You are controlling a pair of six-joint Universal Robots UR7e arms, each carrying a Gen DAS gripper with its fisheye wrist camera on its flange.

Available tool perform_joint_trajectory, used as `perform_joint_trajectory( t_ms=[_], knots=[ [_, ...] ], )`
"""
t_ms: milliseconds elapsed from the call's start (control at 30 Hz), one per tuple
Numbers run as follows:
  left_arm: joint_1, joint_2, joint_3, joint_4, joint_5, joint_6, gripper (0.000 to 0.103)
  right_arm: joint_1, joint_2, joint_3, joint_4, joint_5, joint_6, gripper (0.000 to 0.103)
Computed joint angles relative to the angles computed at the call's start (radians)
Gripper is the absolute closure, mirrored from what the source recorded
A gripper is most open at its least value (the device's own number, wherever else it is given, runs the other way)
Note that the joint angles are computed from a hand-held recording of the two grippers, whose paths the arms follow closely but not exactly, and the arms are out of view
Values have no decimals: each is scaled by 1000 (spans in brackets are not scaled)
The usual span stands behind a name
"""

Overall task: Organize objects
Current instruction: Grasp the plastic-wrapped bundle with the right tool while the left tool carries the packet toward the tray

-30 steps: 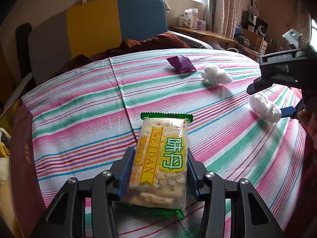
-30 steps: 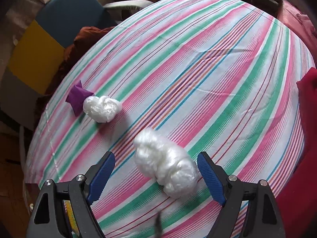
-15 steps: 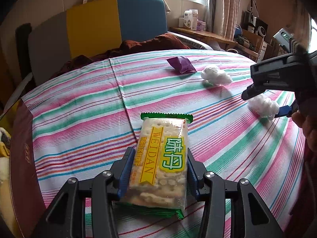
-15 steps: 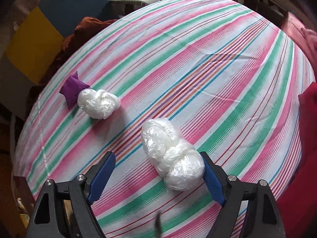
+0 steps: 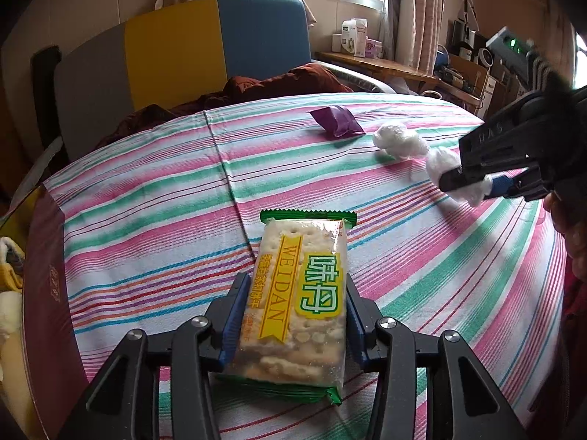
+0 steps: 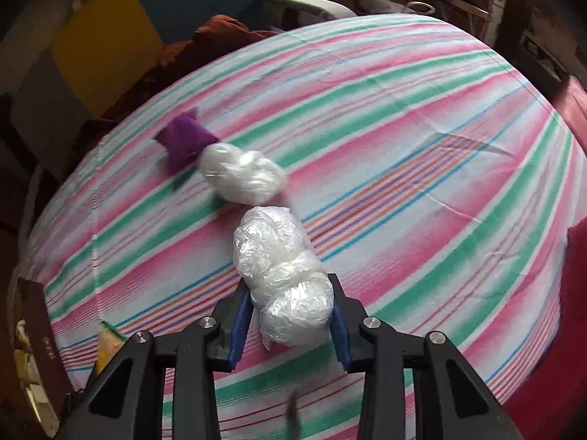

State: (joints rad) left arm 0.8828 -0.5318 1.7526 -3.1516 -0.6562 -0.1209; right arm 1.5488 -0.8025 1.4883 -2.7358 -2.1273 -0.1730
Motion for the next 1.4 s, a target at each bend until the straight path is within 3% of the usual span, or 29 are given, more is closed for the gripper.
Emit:
perform_joint_trajectory(
  t_ms=[200, 500, 867, 1400],
  knots=[
    [-26, -39, 52, 5, 26, -60, 55, 13, -11, 33, -11, 82, -118, 66],
    [-108, -99, 127, -113, 98, -37, 55, 25, -24, 63, -30, 137, -160, 66],
    [-156, -194, 236, -125, 179, -111, 55, 34, -51, 113, -59, 227, -242, 65],
    [-177, -361, 417, -72, 294, -305, 55, 79, -32, 158, -73, 157, -339, 65]
  ],
)
